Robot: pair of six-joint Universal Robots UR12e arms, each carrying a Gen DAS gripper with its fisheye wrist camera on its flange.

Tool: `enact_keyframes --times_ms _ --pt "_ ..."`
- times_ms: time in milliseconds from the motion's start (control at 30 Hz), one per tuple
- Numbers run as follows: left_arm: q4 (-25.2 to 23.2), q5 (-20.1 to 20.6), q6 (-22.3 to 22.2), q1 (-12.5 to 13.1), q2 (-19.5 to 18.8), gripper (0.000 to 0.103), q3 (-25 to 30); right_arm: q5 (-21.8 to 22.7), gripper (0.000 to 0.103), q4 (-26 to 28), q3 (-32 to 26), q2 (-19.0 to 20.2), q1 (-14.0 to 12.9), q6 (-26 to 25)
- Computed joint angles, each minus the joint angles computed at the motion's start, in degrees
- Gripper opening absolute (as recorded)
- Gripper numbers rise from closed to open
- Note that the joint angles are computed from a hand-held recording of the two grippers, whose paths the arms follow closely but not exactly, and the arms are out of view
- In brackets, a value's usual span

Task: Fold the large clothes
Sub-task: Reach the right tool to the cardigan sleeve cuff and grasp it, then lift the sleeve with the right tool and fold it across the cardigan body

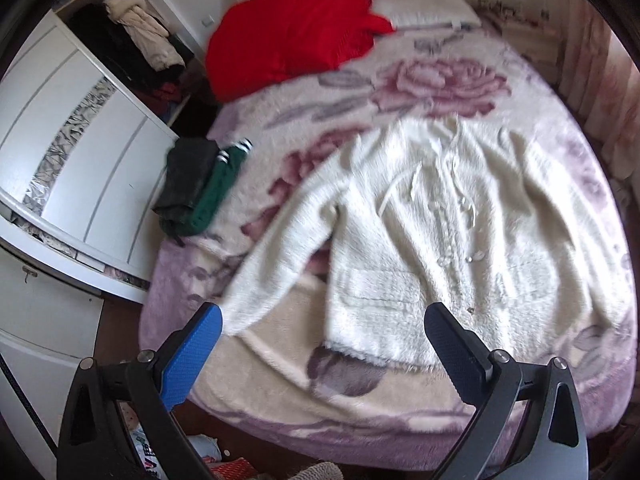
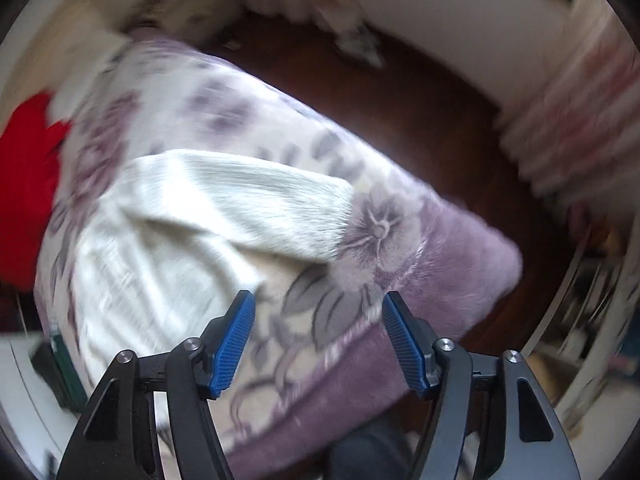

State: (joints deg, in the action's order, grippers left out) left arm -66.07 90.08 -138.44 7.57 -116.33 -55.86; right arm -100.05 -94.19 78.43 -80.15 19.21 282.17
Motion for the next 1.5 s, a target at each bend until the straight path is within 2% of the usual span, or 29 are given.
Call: enact_keyframes --times_ms 33,167,233,333,367,400,433,500,600,667,700,733,800,867,933,967,1000,1100,1200,1233,1267,1300,1333,1367,1400,1433,1500 --pt "0.55 1.39 -0.60 -0.58 -0.41 0.103 -0.82 1.91 0.073 -5.50 5.83 -1.59 -1.81 0.00" --pt "2.18 7.27 -3.73 -3.60 -2.40 0.103 -4.50 6.86 0.073 -24.46 21.60 -3.86 -6.78 0.74" --pt "3.54 9.37 -5.49 -5.00 -3.10 0.103 -6.08 8.44 0.073 -31.54 26.11 -3.10 -8.37 0.82" --pt "3.99 10.31 -7.69 -6.74 -4.11 0.103 -6.91 11.62 0.073 -41.21 30.08 -1.35 -10.07 0.23" --pt "4.00 10.43 -7.98 -7.27 -4.29 0.103 -7.14 11.64 0.062 -42.85 30.14 -0.72 -10.05 -0.56" --pt "4.08 10.29 -7.99 -7.81 -4.45 0.103 -7.38 10.55 0.041 -42.08 29.16 -0.05 -9.80 -2.37" --pt "4.30 9.97 -7.81 -8.23 -4.60 0.103 -7.56 10.01 0.014 -38.92 27.28 0.66 -9.60 -5.20" --pt "4.59 9.53 -6.80 -9.10 -4.61 0.103 -8.03 7.68 0.011 -34.43 24.95 0.77 -9.24 -6.92" --pt "3.98 7.83 -5.56 -10.24 -4.73 0.103 -8.05 0.11 0.010 -30.00 24.63 -1.69 -9.44 -5.09" --pt "3.39 6.74 -5.25 -11.10 -4.98 0.103 -8.08 -2.63 0.010 -29.94 25.55 -3.01 -10.49 -5.81" --pt "3.09 6.35 -4.93 -11.57 -5.20 0.103 -8.08 -1.78 0.010 -31.53 26.66 -3.38 -11.56 -7.70" --pt "2.83 6.26 -4.61 -11.90 -5.31 0.103 -8.14 0.38 0.012 -32.95 27.85 -3.62 -12.87 -9.05" --pt "2.14 6.05 -3.76 -12.49 -5.41 0.103 -8.49 3.48 0.022 -36.09 29.52 -3.76 -14.34 -9.39" --pt "1.52 5.75 -3.31 -12.83 -5.47 0.103 -8.78 4.41 0.058 -38.40 31.12 -4.28 -14.93 -8.22" --pt "0.99 5.61 -2.89 -13.27 -5.36 0.103 -9.43 2.53 0.077 -42.65 32.70 -4.93 -14.62 -5.13" --pt "1.07 5.59 -2.44 -13.34 -5.08 0.103 -10.19 2.81 0.084 -43.12 33.10 -5.25 -14.27 -3.22" --pt "0.98 5.59 -2.26 -13.51 -5.14 0.103 -10.43 3.43 0.084 -43.59 33.69 -5.71 -14.00 -0.82" --pt "2.12 7.56 -1.30 -13.84 -4.92 0.103 -12.72 8.44 0.084 -49.90 37.49 -5.88 -13.81 6.14" --pt "1.49 9.03 -2.00 -13.76 -4.84 0.103 -14.19 11.44 0.084 -59.23 39.71 -3.29 -13.25 12.65" --pt "1.69 8.49 -2.66 -13.57 -4.70 0.103 -14.49 10.32 0.086 -60.10 39.41 -2.59 -12.85 13.69" --pt "2.01 7.93 -3.36 -13.37 -4.46 0.103 -14.84 7.95 0.086 -59.04 38.46 -2.09 -12.28 14.34" --pt "2.32 7.78 -3.55 -13.30 -4.23 0.103 -15.20 4.74 0.085 -60.37 37.88 -1.39 -11.61 14.91" --pt "2.73 7.52 -3.61 -13.20 -3.90 0.103 -15.71 2.45 0.069 -63.53 37.81 -0.65 -11.20 14.81" --pt "3.03 7.11 -3.75 -13.05 -3.67 0.103 -16.02 1.92 0.041 -64.62 36.95 0.23 -11.27 13.92" --pt "3.02 6.76 -3.88 -12.91 -3.62 0.103 -16.02 2.79 0.027 -63.67 35.83 0.85 -11.62 12.67" --pt "2.87 6.42 -4.21 -12.78 -3.60 0.103 -15.90 3.83 0.018 -64.49 34.92 1.72 -11.95 11.55" --pt "2.00 5.36 -5.34 -12.23 -3.37 0.103 -15.42 3.35 0.017 -60.55 32.39 2.09 -12.25 9.35"
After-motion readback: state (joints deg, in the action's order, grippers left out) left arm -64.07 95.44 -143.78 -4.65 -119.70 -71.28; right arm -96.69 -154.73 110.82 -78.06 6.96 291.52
